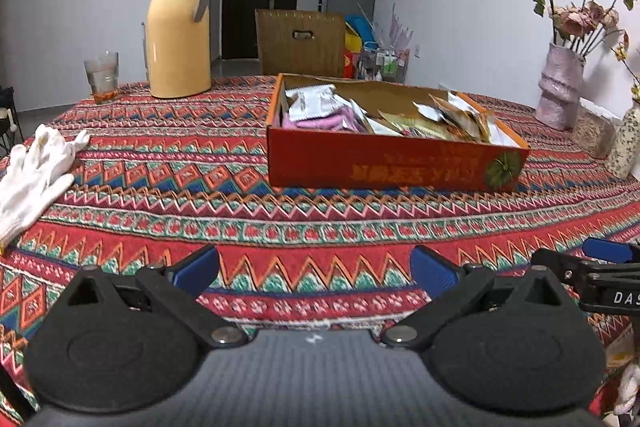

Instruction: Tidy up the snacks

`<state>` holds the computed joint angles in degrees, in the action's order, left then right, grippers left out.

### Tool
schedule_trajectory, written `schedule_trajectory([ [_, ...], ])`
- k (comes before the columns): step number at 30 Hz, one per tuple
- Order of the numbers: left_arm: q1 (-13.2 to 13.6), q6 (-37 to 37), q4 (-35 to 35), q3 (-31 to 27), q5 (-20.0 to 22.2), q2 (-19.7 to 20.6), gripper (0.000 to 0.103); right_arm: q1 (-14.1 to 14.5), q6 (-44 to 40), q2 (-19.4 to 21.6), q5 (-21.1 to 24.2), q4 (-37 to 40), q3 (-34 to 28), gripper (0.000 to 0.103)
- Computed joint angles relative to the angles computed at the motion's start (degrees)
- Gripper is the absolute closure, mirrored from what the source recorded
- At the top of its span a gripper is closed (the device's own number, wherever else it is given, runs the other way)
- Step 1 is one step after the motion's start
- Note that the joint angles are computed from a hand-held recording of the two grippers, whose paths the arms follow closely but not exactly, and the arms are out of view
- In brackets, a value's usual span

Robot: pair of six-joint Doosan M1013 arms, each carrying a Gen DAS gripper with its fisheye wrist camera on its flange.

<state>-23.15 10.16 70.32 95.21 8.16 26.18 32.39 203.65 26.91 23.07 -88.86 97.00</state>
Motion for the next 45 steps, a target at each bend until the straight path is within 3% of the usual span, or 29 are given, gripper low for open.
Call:
schedule_trajectory([
  [5,0.12,7.02,-7.78,0.4,-1.35,-0.15,0.0,0.6,0.01,-0.33,1.21,0.3,0.44,0.0],
  [45,0.19,7.1,-8.4,1.15,-2.49,-0.53,0.0,0.93,-0.2,-0.66,2.33,0.07,0.5,0.0],
])
